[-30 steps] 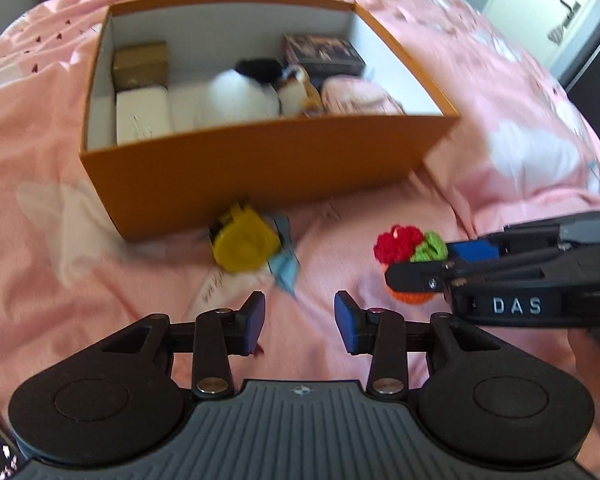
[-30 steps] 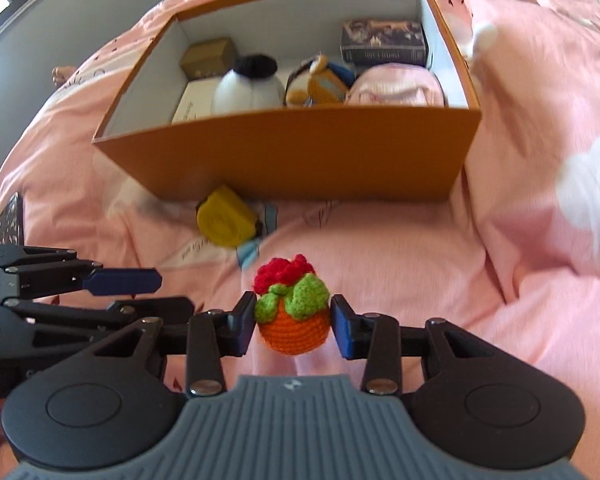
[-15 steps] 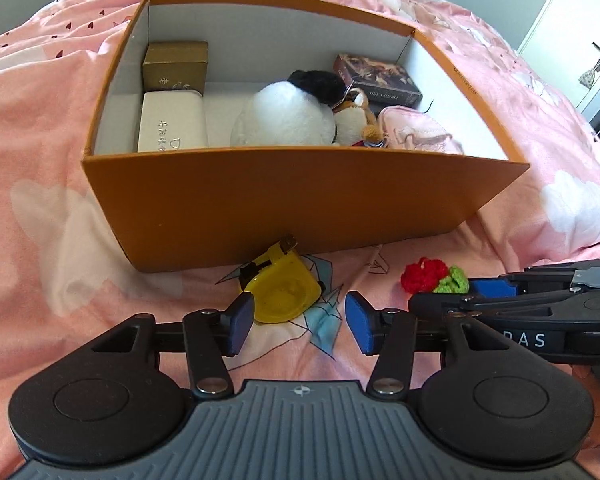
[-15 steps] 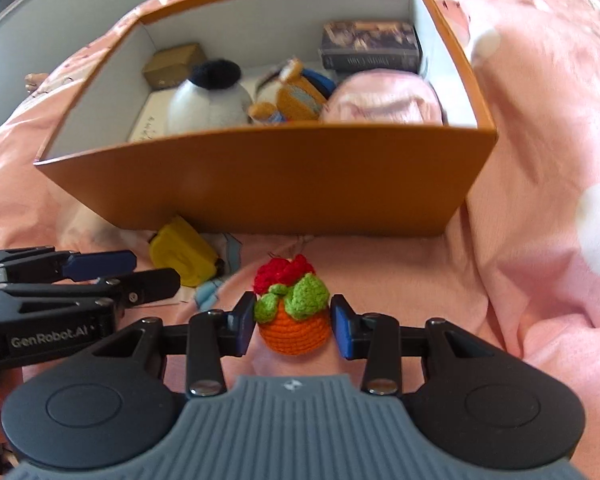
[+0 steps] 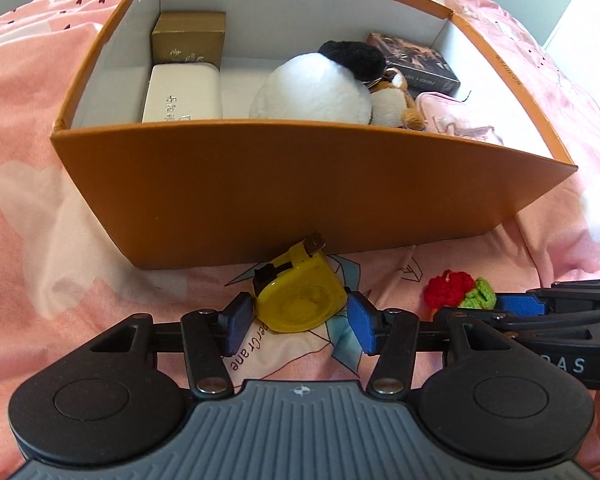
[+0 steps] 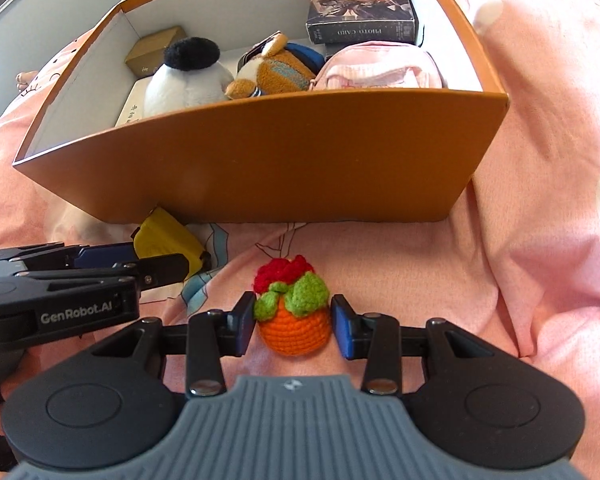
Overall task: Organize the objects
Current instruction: 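Grasp the crocheted strawberry with the right tool while the left tool grasps the yellow tape measure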
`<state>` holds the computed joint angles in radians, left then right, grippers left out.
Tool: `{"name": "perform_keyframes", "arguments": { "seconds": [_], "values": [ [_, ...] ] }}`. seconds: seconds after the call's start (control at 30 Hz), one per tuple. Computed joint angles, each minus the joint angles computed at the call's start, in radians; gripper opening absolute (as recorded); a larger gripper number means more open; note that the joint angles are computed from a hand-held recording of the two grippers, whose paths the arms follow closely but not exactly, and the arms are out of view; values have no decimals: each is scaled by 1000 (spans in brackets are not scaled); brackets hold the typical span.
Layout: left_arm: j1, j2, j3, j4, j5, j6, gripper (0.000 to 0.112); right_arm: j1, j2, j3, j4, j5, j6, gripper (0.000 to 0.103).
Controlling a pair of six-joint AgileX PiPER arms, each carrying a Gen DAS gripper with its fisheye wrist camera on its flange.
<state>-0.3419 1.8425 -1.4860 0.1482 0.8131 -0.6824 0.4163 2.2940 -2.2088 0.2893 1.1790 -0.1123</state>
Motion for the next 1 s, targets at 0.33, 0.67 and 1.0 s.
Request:
{"name": "perform_keyframes", "arguments": {
  "seconds": [0.33, 0.67, 1.0],
  "values": [
    [20, 42, -9, -10, -39, -29, 64, -4, 16, -19, 11, 12, -7, 43],
    [25, -13, 16, -57, -8, 46, 57, -3, -1, 3, 11, 1, -11, 43],
    [14, -8, -25, -156, 127, 226, 56, 6, -30, 30, -12, -8, -8, 43]
  ]
}}
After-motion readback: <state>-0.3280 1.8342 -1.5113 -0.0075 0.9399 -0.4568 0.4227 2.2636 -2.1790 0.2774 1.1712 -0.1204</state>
